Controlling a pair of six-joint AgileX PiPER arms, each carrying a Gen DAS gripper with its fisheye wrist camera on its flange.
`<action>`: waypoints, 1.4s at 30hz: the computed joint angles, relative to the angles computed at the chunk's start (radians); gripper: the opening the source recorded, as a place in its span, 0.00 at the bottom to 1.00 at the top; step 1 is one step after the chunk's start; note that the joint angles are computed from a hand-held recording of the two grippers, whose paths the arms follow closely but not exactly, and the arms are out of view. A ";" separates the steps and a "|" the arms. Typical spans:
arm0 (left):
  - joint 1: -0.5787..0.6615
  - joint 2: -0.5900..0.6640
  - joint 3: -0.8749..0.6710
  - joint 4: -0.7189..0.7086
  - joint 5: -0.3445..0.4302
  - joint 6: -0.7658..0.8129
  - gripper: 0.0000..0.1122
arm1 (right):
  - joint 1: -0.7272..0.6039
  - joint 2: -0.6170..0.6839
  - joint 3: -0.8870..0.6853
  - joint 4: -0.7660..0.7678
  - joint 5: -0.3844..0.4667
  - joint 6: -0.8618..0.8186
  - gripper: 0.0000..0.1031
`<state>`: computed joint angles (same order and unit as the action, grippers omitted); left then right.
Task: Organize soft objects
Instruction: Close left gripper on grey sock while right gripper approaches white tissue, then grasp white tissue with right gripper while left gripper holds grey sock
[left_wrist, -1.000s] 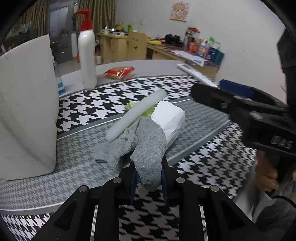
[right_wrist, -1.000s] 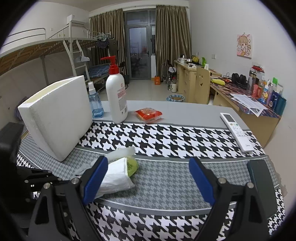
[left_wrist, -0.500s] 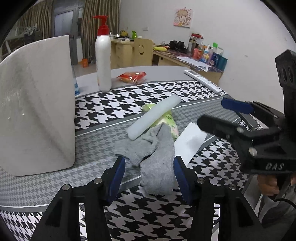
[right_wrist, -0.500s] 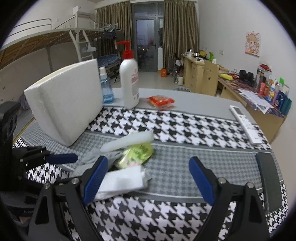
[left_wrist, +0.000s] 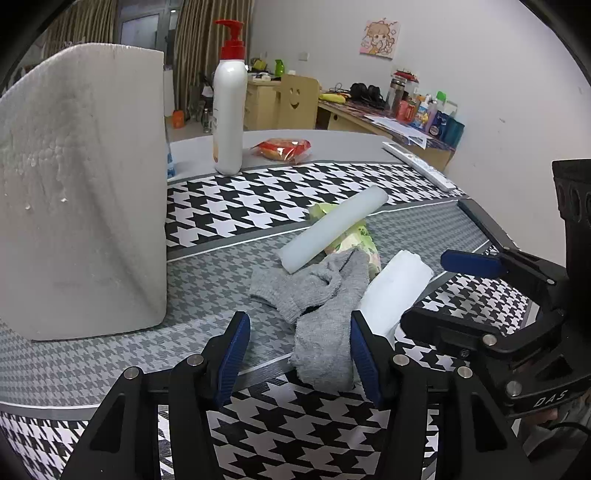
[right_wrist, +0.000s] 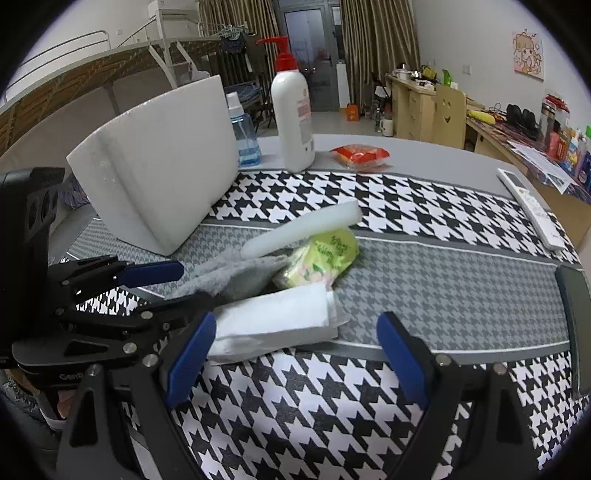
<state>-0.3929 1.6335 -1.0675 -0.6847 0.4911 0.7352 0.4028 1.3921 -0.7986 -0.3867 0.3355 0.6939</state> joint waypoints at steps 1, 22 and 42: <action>0.000 0.000 0.002 -0.007 -0.003 0.007 0.50 | -0.001 0.002 0.003 0.009 -0.007 -0.003 0.89; 0.012 -0.014 0.035 -0.103 -0.017 0.127 0.50 | -0.071 0.088 -0.033 0.431 -0.011 -0.352 0.08; -0.007 -0.029 0.040 -0.034 -0.046 0.044 0.57 | -0.039 -0.095 0.031 -0.072 0.115 0.101 0.05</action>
<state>-0.4002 1.6046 -1.0274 -0.7184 0.4452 0.7794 0.3638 1.2966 -0.7673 -0.4591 0.4501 0.7946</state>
